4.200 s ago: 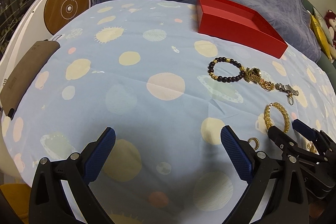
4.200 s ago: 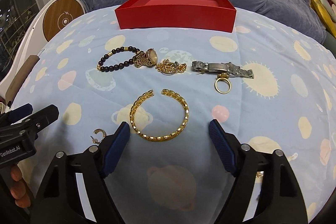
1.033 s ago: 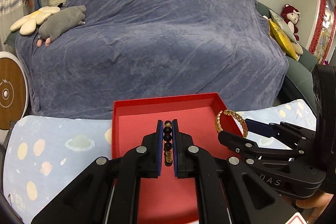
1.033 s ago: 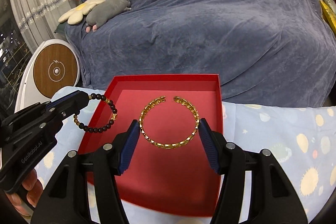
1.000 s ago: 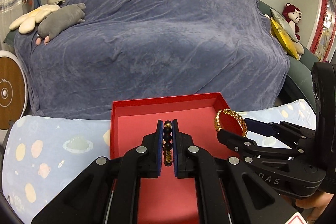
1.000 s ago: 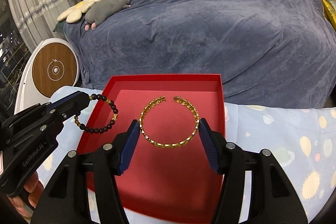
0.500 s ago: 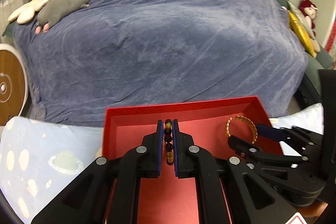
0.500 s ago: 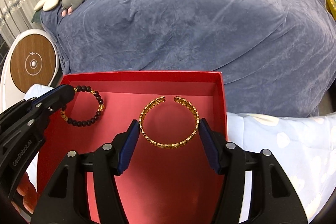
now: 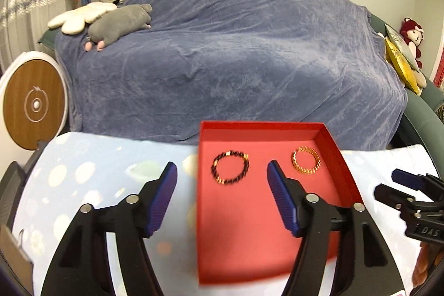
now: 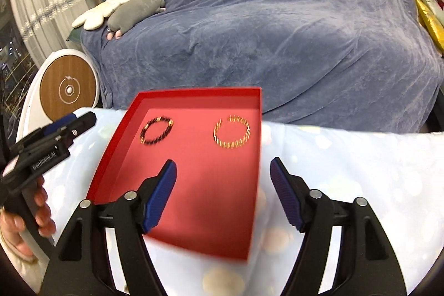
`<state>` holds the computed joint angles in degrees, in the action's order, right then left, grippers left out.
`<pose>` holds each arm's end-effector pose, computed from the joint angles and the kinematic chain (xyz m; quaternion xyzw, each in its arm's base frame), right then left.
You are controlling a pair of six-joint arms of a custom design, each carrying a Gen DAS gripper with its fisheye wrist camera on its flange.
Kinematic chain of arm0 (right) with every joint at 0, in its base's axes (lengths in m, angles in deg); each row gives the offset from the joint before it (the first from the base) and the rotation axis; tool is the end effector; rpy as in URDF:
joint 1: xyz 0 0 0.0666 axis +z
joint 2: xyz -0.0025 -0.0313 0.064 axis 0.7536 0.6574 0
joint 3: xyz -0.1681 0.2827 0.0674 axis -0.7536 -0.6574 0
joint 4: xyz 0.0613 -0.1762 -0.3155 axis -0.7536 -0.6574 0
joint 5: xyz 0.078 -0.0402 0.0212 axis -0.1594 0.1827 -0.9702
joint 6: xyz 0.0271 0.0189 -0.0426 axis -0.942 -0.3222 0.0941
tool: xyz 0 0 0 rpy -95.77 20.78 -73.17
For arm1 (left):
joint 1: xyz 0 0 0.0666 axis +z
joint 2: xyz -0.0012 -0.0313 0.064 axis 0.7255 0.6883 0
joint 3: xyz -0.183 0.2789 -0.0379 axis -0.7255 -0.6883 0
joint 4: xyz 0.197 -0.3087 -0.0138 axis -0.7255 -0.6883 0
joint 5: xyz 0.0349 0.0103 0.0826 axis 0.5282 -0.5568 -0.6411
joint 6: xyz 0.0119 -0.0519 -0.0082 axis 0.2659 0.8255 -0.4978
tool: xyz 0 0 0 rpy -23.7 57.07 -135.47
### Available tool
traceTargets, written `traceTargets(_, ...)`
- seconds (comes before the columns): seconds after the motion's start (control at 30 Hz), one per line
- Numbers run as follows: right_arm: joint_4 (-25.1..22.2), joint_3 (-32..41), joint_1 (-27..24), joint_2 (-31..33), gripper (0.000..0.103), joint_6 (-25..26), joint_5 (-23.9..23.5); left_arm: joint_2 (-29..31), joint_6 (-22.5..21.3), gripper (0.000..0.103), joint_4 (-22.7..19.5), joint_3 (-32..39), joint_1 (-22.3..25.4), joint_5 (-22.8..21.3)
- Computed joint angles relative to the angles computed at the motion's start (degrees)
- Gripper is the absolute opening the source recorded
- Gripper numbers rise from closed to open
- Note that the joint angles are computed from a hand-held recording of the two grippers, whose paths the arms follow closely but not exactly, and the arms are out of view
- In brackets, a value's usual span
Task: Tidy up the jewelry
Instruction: 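Carry both bracelets into the red box and open both tools, then move the left tool to the gold pendant chain while the right tool moves to the pearl necklace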
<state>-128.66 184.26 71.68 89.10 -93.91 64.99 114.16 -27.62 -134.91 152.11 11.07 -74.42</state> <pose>0.4209 0.1776 0.5750 -0.0959 0.9270 0.1245 0.3405 0.4046 -0.2700 0.5782 -0.0305 0.9110 -0.0233 0.4105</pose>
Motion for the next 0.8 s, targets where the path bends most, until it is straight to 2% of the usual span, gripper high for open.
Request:
traceTargets(0.1, 0.8, -9.2, 0.9, -9.0, 0.069, -0.6, 0.1, -6.7, 2.9, 0.070, -0.5, -7.7, -3.5, -1.7)
traceTargets(0.2, 0.8, -17.4, 3.3, -17.0, 0.069, -0.6, 3.3, -11.1, 6.1, 0.070, -3.4, -12.8, -7.0, -1.7)
traceTargets(0.27, 1.6, -22.7, 5.0, -22.0, 0.069, -1.8, 5.2, -14.1, 8.8, 0.070, -3.9, -17.0, -9.6, -1.9)
traceTargets(0.37, 2.0, -29.4, 6.3, -28.1, 0.069, -5.2, 5.7, -17.6, 12.1, 0.071, -4.0, -22.8, -13.6, -2.1)
traceTargets(0.47, 1.3, -33.4, 6.4, -31.2, 0.069, -7.2, 3.8, -19.9, 16.4, 0.072, -3.7, -27.9, -16.6, -0.9)
traceTargets(0.57, 0.7, -35.7, 7.7, -32.4, 0.069, -6.3, 6.2, -20.6, 18.6, 0.072, -3.6, -30.9, -18.5, -0.2)
traceTargets(0.7, -0.2, -38.2, 7.7, -35.0, 0.069, -5.9, 7.7, -20.4, 17.7, 0.072, -4.1, -32.7, -20.8, -2.8)
traceTargets(0.8, -1.0, -40.5, 8.3, -37.6, 0.069, -7.1, 8.7, -21.2, 17.4, 0.072, -3.3, -34.3, -21.3, -1.8)
